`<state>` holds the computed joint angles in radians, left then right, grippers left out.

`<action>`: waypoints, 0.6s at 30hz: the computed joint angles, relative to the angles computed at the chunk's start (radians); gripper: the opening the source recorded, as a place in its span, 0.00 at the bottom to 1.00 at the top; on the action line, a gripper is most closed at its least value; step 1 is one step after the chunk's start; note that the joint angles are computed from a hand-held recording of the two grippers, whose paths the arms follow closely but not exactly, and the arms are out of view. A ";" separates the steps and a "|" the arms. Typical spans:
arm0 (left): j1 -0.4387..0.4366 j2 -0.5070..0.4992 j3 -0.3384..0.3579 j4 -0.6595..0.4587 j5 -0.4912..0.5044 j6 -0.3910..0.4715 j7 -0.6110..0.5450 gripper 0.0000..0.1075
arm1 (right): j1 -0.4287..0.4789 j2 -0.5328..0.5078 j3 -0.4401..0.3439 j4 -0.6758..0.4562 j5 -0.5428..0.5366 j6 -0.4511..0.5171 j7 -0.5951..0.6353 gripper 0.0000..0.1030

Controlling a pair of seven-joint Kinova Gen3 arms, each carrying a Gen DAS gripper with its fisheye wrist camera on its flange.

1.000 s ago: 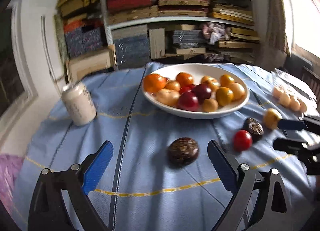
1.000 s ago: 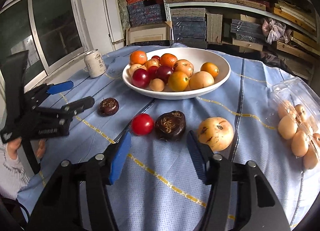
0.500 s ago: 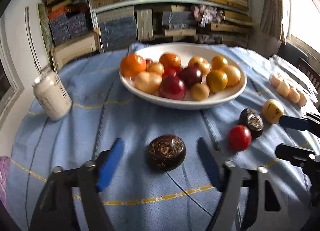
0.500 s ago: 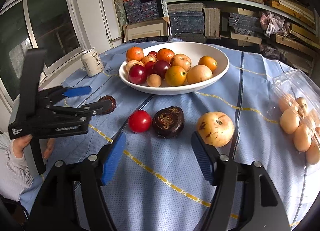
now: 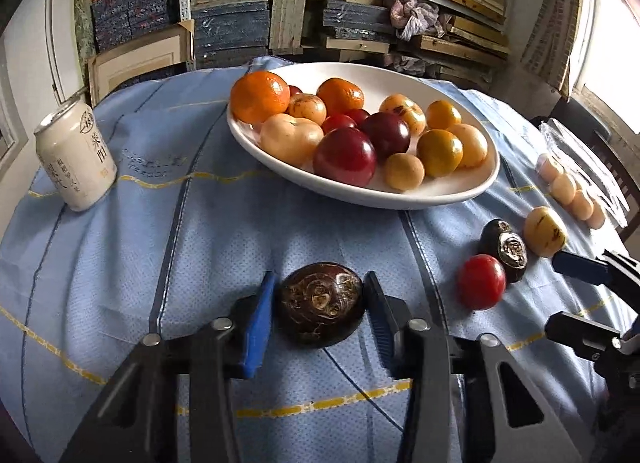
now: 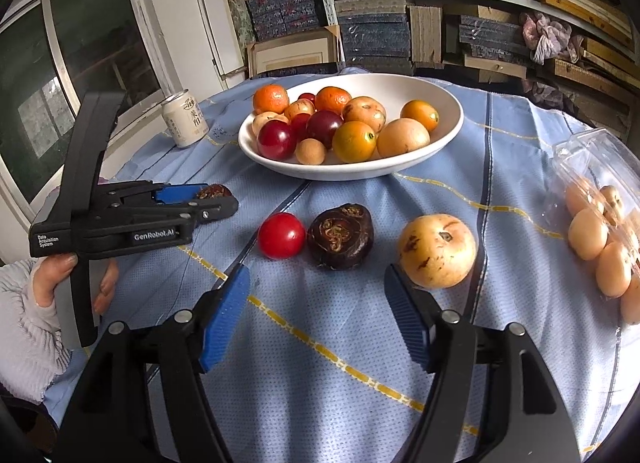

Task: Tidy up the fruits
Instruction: 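Grasp a dark brown round fruit with the left tool while the right tool grasps a red cherry tomato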

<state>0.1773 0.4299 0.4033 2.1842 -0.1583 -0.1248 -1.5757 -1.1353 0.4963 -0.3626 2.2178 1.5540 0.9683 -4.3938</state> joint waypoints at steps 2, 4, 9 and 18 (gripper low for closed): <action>-0.040 0.004 0.036 0.003 -0.012 -0.001 0.008 0.41 | -0.002 0.001 0.000 -0.001 -0.001 0.004 -0.003 0.66; -0.042 -0.011 0.025 0.021 -0.016 -0.019 0.007 0.41 | -0.009 0.006 0.002 -0.008 -0.012 0.017 0.001 0.66; 0.027 -0.084 -0.100 0.086 0.043 -0.125 0.001 0.41 | -0.011 0.039 0.029 -0.114 -0.075 0.019 0.185 0.66; 0.042 -0.082 -0.121 0.069 -0.002 -0.098 0.050 0.41 | -0.003 0.063 0.106 -0.201 -0.069 -0.080 0.311 0.56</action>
